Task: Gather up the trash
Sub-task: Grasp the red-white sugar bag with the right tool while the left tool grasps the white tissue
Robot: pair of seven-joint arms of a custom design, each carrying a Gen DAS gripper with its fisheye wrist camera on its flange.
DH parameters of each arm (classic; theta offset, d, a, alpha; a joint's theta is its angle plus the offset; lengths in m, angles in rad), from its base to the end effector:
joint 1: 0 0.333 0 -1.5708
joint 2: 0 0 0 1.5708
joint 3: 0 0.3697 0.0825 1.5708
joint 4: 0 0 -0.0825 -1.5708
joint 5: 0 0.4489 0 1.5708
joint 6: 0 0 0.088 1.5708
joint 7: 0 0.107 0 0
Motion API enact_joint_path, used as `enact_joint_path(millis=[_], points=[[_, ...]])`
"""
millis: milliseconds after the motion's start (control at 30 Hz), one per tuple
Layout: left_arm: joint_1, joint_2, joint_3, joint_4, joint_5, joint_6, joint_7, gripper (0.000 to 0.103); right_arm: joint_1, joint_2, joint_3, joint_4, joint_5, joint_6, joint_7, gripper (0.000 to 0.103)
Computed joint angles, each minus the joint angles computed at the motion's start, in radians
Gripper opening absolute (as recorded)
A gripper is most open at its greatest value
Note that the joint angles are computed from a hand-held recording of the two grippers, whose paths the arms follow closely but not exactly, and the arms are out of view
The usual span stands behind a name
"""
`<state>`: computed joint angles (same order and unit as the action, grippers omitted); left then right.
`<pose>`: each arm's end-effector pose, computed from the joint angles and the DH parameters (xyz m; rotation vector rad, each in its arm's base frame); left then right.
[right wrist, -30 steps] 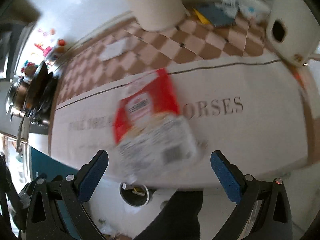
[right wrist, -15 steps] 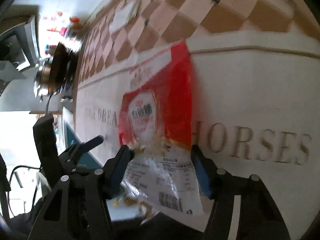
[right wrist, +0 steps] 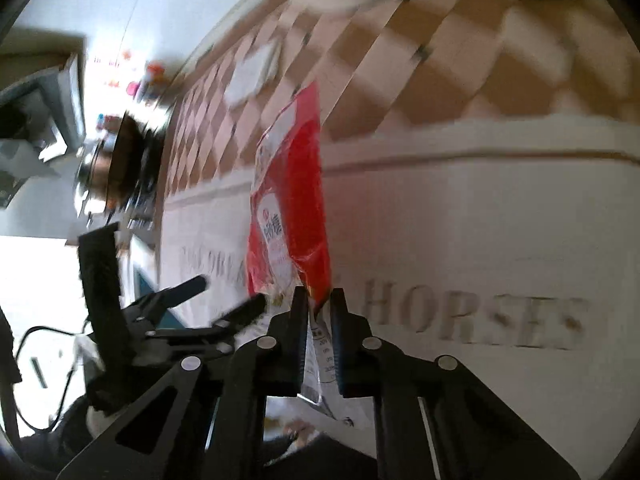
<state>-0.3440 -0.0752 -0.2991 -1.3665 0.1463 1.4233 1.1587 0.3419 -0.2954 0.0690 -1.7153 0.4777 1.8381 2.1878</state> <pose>0.4570 -0.3336 0.8161 -1.8642 2.2818 -0.1218 0.4641 0.2509 0.8054 -1.6037 2.0307 0.4451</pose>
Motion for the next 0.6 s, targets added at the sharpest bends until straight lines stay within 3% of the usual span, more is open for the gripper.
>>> enact_joint_path(millis=[100, 200, 367, 467, 533, 600], points=[[-0.02, 0.129, -0.014, 0.175, 0.118, -0.012, -0.062, 0.103, -0.05, -0.036, 0.02, 0.016, -0.155, -0.019, 0.107, 0.011], [-0.041, 0.243, 0.019, 0.325, 0.168, -0.032, -0.067, 0.103, -0.09, -0.052, 0.033, 0.029, -0.285, -0.038, 0.19, 0.011], [-0.095, 0.468, 0.093, 0.586, 0.201, -0.061, -0.053, 0.102, -0.128, -0.079, 0.021, -0.02, -0.35, -0.009, 0.295, 0.011], [-0.098, 0.518, 0.121, 0.598, 0.185, -0.045, -0.003, 0.102, -0.14, -0.081, 0.015, -0.045, -0.364, 0.027, 0.333, 0.011], [-0.081, 0.529, 0.126, 0.586, 0.142, -0.023, 0.009, 0.097, -0.142, -0.078, 0.012, -0.058, -0.366, 0.048, 0.35, 0.011], [-0.034, 0.475, 0.116, 0.489, 0.053, 0.085, -0.02, 0.074, -0.137, -0.063, 0.01, -0.057, -0.357, 0.063, 0.351, 0.011]])
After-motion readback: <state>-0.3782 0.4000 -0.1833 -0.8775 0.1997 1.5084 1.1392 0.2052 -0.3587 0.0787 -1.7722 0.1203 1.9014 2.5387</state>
